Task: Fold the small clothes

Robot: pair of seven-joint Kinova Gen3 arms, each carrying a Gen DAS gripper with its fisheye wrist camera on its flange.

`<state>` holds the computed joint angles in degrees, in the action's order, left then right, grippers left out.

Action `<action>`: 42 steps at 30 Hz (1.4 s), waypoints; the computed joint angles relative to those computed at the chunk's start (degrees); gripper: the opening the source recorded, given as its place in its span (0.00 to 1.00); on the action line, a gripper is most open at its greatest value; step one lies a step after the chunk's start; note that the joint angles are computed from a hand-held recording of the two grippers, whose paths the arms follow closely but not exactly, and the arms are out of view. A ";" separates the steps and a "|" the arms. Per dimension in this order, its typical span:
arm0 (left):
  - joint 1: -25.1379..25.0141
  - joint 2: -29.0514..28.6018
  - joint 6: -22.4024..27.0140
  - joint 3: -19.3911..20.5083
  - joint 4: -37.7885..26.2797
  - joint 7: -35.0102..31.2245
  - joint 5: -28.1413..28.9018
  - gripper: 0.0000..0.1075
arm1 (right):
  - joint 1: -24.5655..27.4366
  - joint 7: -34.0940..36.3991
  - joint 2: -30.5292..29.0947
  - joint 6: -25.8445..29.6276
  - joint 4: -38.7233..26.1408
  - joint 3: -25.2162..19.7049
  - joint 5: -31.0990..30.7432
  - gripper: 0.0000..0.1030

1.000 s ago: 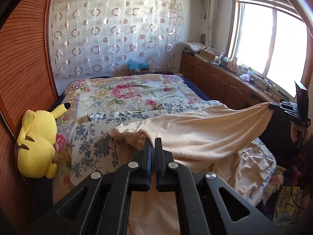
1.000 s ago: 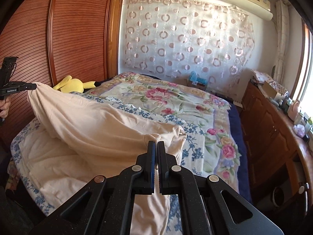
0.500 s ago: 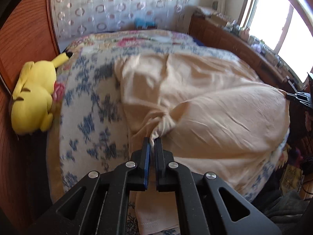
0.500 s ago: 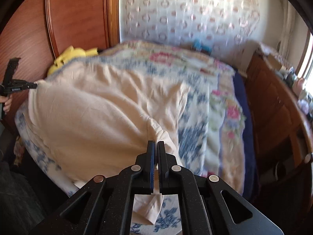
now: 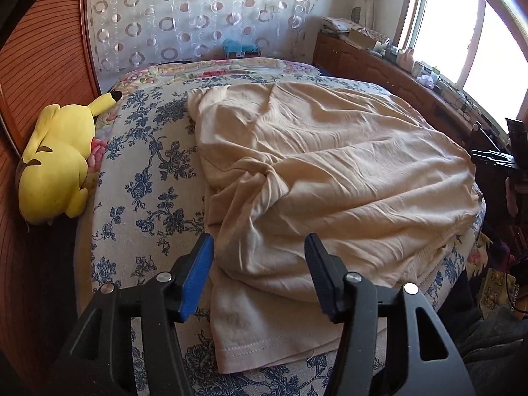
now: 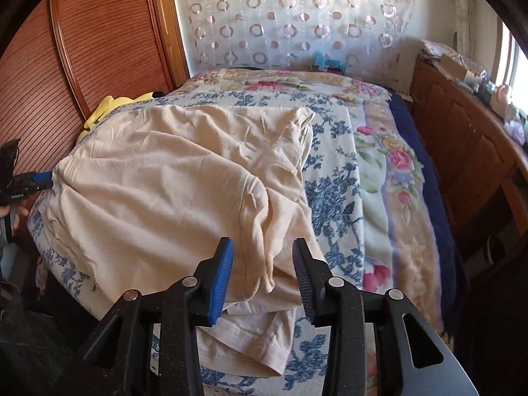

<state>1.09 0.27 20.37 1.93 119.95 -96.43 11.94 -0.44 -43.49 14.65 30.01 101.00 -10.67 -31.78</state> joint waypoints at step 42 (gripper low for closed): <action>5.65 1.71 -5.03 -0.14 3.13 37.41 -28.53 0.14 | -8.11 -12.56 -0.68 -13.14 8.07 3.00 8.82 0.38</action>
